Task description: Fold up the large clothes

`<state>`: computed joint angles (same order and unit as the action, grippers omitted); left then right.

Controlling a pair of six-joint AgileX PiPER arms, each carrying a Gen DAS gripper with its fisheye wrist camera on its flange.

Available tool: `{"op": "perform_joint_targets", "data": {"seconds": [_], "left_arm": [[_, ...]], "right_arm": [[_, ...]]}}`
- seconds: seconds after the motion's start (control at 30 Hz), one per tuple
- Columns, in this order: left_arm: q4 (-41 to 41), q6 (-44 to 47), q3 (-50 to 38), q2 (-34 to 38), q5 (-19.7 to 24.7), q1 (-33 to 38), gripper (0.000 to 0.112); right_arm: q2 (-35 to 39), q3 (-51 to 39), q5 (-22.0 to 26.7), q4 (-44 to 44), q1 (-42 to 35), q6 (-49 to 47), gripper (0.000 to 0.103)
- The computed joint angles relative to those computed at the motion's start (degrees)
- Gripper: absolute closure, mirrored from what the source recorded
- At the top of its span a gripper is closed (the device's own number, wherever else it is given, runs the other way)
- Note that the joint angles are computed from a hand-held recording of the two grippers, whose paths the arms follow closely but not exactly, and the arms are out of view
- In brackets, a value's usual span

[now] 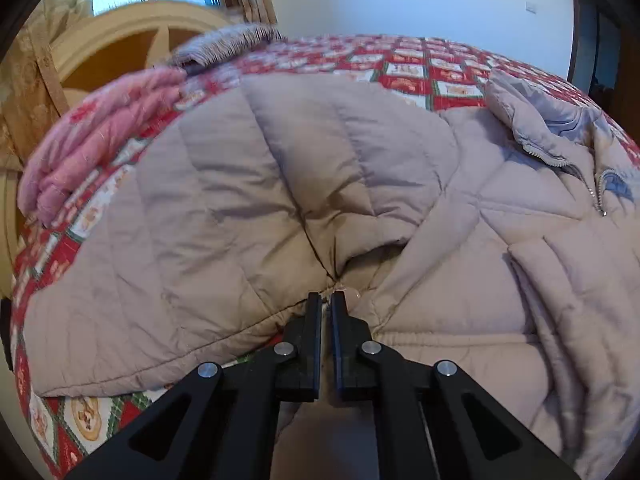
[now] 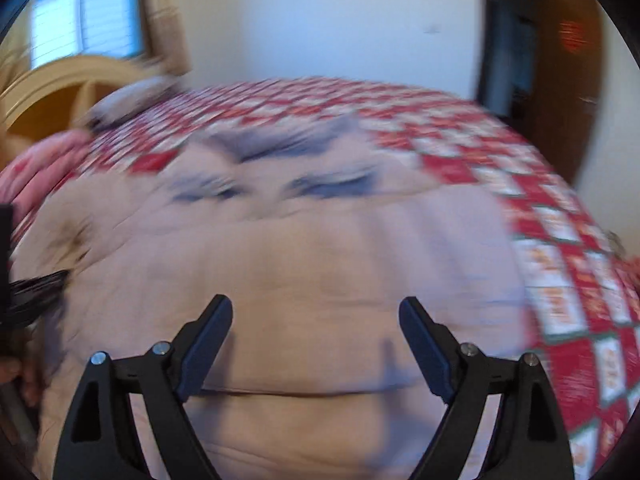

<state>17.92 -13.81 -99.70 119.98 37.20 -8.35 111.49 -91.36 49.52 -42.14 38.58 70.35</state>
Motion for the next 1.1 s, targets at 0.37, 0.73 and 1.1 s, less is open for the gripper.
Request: {"op": "perform_joint_targets", "data": {"seconds": [0.37, 0.73, 1.1], "left_arm": [[-4.42, 3.93, 5.41, -6.74, -1.33, 4.35, 0.107], [-27.72, 23.94, 7.46, -8.55, -7.72, 38.61, 0.028], [-36.42, 31.69, 2.23, -1.91, -1.81, 40.42, 0.058]], "right_arm": [[5.74, -3.28, 0.92, 4.58, -0.6, -5.04, 0.013], [-4.21, 8.54, 0.81, -5.93, 11.91, 6.47, 0.009], [-1.78, 6.52, 5.13, -8.11, 16.74, 5.45, 0.009]]}}
